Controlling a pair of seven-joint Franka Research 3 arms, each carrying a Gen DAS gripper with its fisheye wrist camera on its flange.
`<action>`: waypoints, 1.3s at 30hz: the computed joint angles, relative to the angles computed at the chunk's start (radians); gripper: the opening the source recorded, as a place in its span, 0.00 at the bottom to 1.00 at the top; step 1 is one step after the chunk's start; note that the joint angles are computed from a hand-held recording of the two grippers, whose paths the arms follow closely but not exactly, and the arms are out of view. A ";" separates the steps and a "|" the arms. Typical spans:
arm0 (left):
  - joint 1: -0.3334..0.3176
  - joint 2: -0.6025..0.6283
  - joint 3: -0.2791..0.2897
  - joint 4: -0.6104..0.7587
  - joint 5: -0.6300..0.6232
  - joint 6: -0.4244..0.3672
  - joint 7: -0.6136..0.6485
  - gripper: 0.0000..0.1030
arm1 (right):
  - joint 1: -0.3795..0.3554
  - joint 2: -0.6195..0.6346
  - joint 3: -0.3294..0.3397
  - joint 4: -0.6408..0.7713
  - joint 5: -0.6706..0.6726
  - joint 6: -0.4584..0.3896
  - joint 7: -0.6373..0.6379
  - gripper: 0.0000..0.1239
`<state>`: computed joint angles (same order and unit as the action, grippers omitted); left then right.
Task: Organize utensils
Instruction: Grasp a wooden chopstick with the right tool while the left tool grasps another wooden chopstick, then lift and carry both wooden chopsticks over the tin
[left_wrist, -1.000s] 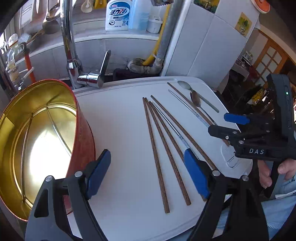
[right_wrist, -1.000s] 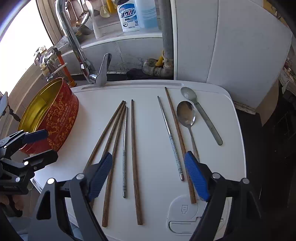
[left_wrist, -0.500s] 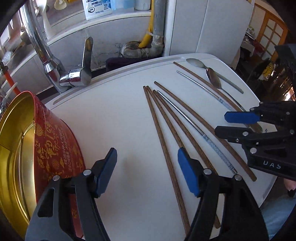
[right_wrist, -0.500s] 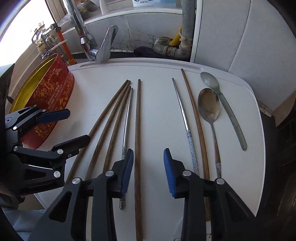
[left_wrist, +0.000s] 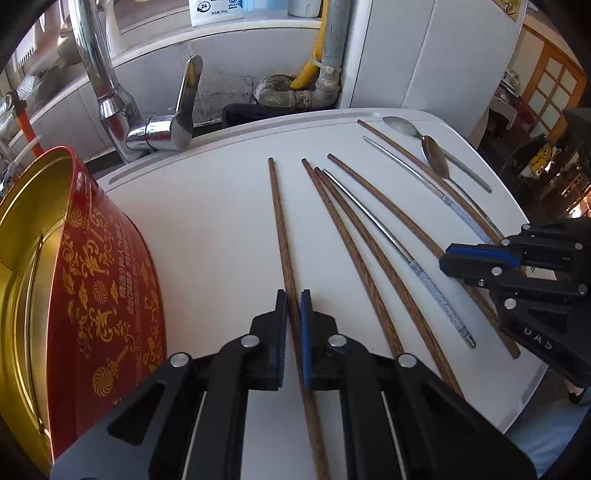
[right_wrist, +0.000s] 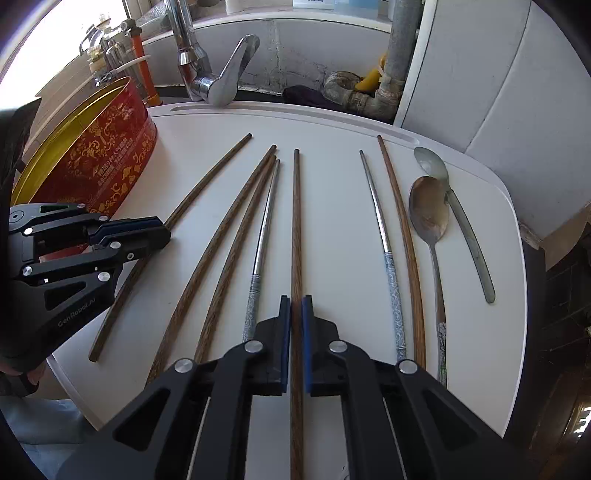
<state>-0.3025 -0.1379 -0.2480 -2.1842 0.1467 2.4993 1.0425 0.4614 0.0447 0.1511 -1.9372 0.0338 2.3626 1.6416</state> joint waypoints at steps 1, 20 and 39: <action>-0.001 -0.007 0.003 -0.003 -0.019 -0.007 -0.006 0.06 | 0.000 -0.009 -0.002 -0.006 -0.014 0.003 0.027 0.05; 0.026 -0.481 0.030 -0.218 0.005 0.047 -0.179 0.05 | 0.037 -0.144 0.029 0.009 0.287 0.102 -0.190 0.05; 0.140 -0.818 0.164 -0.390 0.059 -0.026 -0.201 0.05 | 0.187 0.231 0.081 0.527 0.322 0.023 -0.137 0.05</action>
